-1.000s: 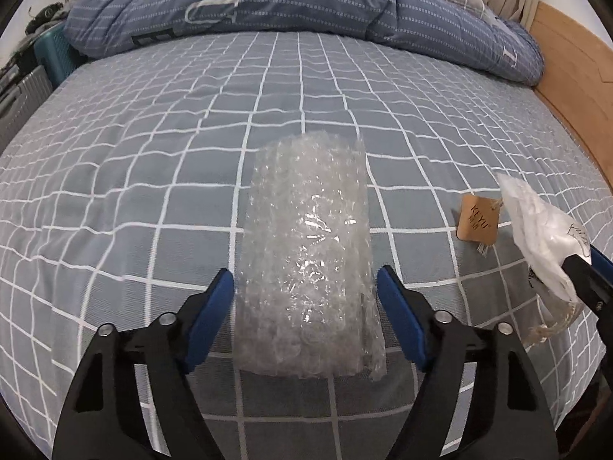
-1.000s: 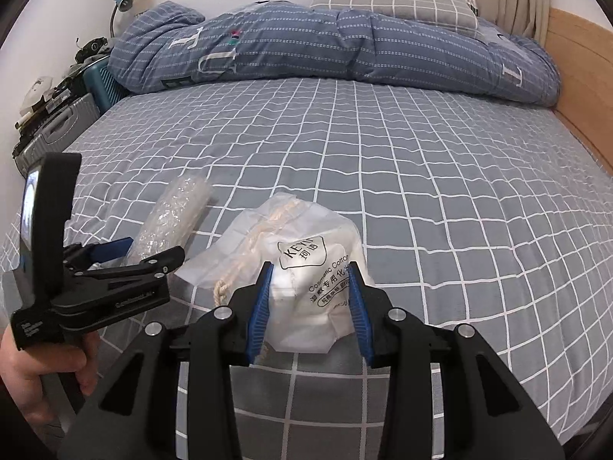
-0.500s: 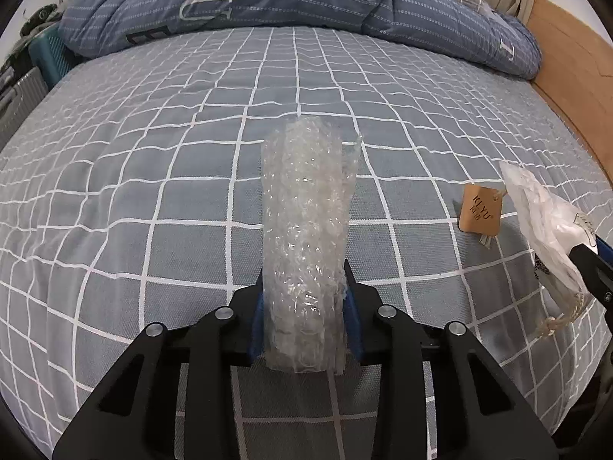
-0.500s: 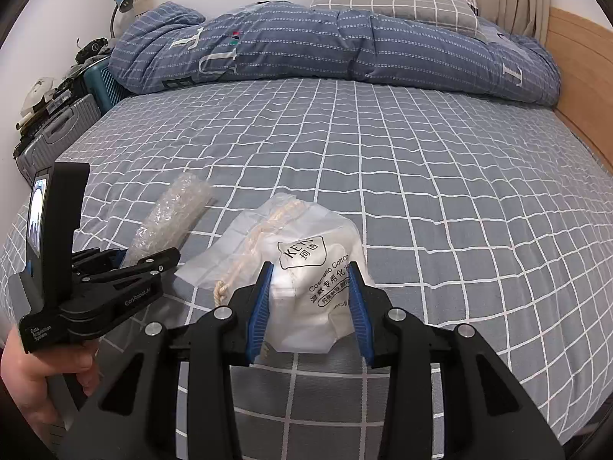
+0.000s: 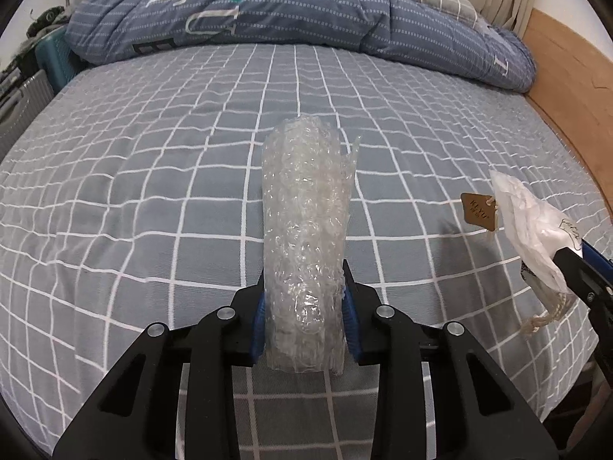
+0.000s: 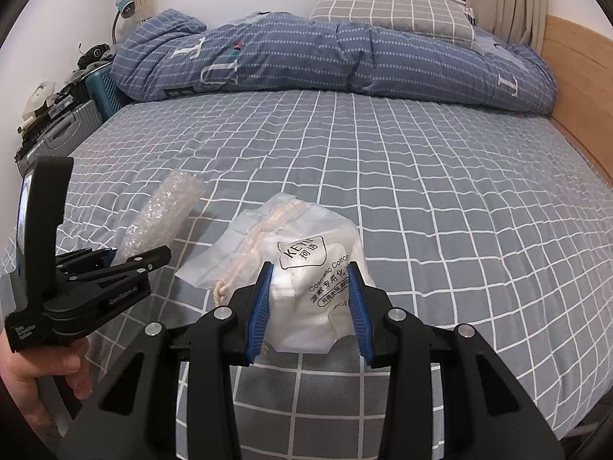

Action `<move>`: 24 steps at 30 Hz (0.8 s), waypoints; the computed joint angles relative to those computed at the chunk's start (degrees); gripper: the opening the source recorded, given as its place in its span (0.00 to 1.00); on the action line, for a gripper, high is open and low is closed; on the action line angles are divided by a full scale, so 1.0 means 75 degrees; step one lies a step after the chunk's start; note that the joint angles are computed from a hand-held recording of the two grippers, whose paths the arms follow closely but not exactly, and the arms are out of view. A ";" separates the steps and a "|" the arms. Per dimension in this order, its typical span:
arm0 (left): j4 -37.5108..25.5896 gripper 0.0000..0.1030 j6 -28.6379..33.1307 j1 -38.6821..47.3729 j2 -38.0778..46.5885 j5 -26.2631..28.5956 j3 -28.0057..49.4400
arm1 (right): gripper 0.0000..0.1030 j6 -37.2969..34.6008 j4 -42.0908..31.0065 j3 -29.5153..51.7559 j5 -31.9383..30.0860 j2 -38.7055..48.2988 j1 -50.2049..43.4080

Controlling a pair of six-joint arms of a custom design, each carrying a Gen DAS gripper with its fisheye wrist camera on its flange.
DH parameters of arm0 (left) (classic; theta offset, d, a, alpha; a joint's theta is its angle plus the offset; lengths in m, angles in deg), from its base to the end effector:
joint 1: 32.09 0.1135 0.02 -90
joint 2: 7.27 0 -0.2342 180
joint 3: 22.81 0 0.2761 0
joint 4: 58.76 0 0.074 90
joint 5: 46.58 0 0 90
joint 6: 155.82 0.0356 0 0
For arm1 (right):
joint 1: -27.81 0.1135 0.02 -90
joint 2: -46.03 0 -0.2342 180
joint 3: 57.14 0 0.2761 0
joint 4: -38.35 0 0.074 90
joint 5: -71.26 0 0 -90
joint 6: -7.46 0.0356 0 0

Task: Collect trash
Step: 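Carry the bubble wrap and cotton pad bag with both tools down over the bin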

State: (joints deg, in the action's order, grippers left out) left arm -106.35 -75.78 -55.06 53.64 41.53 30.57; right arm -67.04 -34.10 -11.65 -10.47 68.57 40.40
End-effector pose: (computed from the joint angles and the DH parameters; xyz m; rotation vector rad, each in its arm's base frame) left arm 0.2237 -0.0936 0.1921 0.2749 2.5276 -0.1862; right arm 0.1269 0.0231 0.2279 0.1261 2.4199 0.0470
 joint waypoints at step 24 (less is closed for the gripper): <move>-0.2893 0.31 -0.0521 -0.0713 -0.3631 -0.0486 0.0145 | 0.35 0.4106 -0.3155 0.1915 0.3858 -0.0242 0.5327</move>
State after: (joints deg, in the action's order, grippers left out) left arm -128.05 -79.69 -60.41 26.40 37.88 31.65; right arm -36.24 -57.76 2.71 18.46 66.76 80.35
